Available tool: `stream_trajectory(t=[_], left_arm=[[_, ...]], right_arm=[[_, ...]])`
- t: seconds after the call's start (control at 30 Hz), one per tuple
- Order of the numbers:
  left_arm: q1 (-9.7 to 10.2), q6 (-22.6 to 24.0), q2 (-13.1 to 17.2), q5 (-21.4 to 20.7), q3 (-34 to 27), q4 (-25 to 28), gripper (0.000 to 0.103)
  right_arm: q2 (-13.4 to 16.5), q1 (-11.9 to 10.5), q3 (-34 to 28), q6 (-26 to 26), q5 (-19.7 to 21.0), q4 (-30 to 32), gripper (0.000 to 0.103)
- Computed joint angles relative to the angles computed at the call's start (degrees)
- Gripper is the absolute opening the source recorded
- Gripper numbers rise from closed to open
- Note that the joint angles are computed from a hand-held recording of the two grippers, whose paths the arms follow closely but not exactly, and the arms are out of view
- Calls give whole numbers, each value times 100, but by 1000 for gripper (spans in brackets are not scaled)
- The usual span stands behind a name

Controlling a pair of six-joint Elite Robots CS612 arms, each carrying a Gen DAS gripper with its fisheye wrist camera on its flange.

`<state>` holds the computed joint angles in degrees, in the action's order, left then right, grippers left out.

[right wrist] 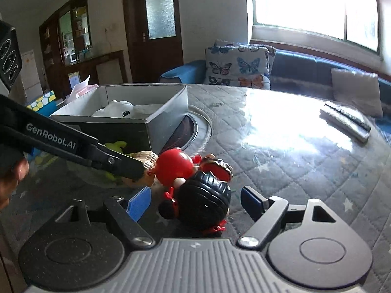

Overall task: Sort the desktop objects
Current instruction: 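Move the left gripper to the black-and-red doll and close on it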

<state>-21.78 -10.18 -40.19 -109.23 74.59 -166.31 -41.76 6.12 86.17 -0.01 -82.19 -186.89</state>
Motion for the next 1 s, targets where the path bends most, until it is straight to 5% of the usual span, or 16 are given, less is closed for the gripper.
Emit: stream_trajectory(t=[0.4, 0.57, 1.0], left_arm=[[10, -748, 322, -667, -415, 164, 32], [46, -1005, 420, -970, -532, 155, 34], [-7, -1108, 478, -935, -535, -75, 42]], right_arm=[[89, -131, -80, 596, 423, 221, 80], [121, -153, -113, 700, 502, 299, 70], [129, -181, -68, 741, 562, 216, 69]])
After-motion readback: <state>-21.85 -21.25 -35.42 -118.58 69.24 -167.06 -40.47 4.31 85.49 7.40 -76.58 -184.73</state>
